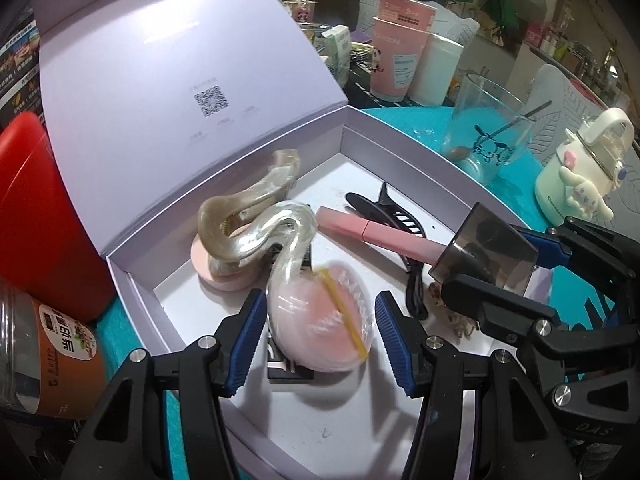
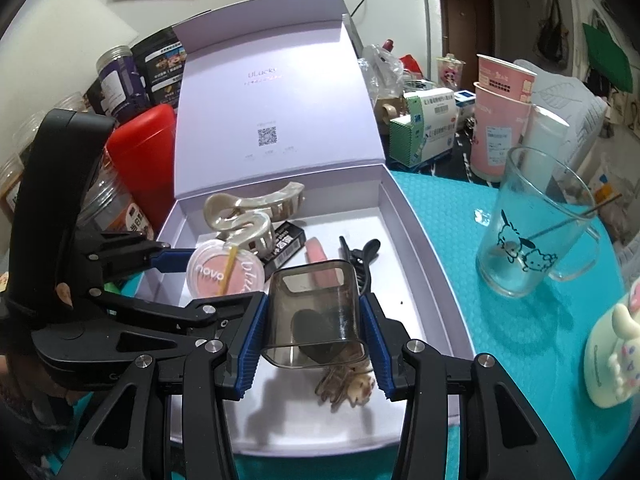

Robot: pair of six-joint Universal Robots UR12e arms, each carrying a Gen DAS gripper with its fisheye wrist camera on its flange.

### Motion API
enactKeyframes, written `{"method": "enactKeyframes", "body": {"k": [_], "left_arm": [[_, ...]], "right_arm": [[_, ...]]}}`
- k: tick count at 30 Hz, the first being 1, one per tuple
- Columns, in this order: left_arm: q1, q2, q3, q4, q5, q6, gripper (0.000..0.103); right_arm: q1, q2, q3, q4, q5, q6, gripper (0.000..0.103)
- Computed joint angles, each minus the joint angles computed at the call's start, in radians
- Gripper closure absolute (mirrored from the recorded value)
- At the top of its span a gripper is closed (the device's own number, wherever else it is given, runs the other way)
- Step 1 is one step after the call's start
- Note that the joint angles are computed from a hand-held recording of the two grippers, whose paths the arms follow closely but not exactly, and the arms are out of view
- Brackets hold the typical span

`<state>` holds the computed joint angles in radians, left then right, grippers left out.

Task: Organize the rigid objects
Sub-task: 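Lower the blush compact and dark case into the box and open both grippers, then withdraw both grippers from the white box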

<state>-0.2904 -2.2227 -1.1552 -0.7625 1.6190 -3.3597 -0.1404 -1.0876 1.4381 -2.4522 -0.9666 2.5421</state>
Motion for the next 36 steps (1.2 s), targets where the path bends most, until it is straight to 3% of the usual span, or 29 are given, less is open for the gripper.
{"method": "enactKeyframes", "body": {"k": [3,6,12,16,21,36], "left_arm": [[0.007,-0.007,0.015,-0.038,-0.021,-0.023,0.047],[0.004,-0.015,0.033,-0.077,0.017,-0.034,0.046],[0.002,-0.018,0.038,-0.085,0.038,-0.040,0.030],[0.003,-0.011,0.029,-0.082,0.035,-0.043,0.029],[0.001,-0.008,0.029,-0.080,0.040,-0.046,0.028],[-0.006,0.046,-0.022,0.001,0.064,-0.058,0.028]], "right_arm": [[0.005,0.003,-0.003,-0.003,-0.009,-0.005,0.057],[0.007,0.005,-0.005,-0.004,-0.014,-0.008,0.057],[0.008,0.011,-0.019,0.022,-0.022,-0.005,0.056],[0.008,0.011,-0.018,0.007,-0.039,0.009,0.044],[0.005,0.007,-0.016,0.002,-0.041,0.014,0.040],[-0.009,-0.033,0.013,-0.047,-0.012,0.033,0.039]]}}
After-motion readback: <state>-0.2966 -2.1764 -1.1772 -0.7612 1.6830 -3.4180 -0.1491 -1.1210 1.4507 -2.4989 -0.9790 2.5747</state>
